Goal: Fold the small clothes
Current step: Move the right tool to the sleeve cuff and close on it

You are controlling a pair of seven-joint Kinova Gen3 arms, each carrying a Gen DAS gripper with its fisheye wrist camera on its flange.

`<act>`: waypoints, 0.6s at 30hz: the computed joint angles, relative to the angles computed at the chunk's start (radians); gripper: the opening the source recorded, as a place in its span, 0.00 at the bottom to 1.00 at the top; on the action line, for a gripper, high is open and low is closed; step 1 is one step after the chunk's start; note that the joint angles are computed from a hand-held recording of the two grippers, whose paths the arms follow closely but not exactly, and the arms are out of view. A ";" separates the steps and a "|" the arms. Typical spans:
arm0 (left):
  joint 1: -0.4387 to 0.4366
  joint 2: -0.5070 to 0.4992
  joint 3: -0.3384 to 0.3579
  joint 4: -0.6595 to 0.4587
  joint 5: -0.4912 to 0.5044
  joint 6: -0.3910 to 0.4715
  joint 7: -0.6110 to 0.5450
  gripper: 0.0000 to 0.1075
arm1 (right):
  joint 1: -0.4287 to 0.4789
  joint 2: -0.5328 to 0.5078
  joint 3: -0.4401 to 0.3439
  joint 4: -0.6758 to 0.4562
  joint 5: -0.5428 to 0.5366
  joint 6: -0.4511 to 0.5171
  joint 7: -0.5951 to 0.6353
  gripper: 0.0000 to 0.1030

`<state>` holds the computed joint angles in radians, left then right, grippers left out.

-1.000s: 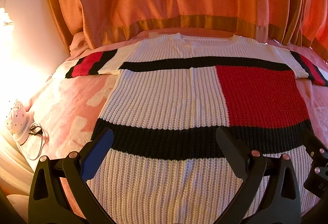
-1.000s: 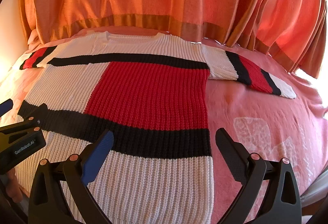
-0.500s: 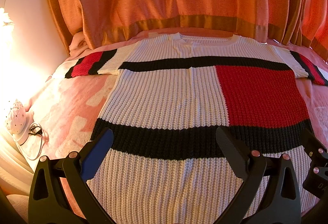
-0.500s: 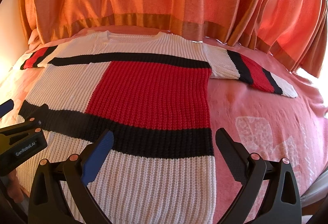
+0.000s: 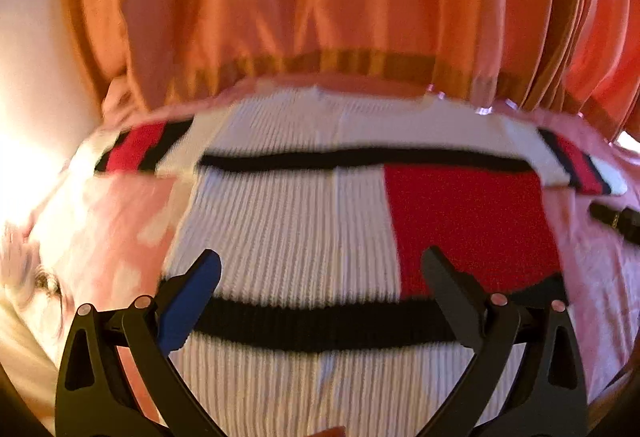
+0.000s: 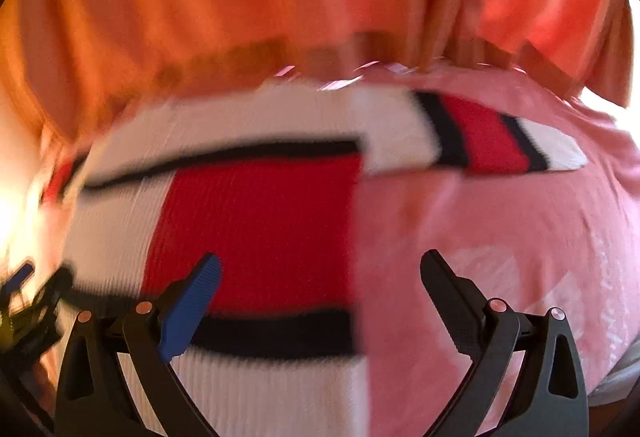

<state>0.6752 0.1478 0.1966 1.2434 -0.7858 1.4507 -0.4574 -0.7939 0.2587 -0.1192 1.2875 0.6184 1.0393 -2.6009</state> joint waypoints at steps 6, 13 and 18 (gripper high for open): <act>0.001 0.090 -0.058 -0.109 -0.118 -0.012 -0.108 0.91 | 0.085 0.036 0.107 -0.092 0.037 0.088 -0.075 0.95; -0.034 0.101 -0.055 -0.077 -0.024 -0.029 -0.111 0.91 | 0.070 0.010 -0.008 -0.006 -0.002 0.001 0.020 0.95; -0.006 0.082 -0.083 -0.047 0.004 -0.029 -0.085 0.91 | 0.020 0.048 -0.007 -0.053 -0.060 0.002 0.086 0.95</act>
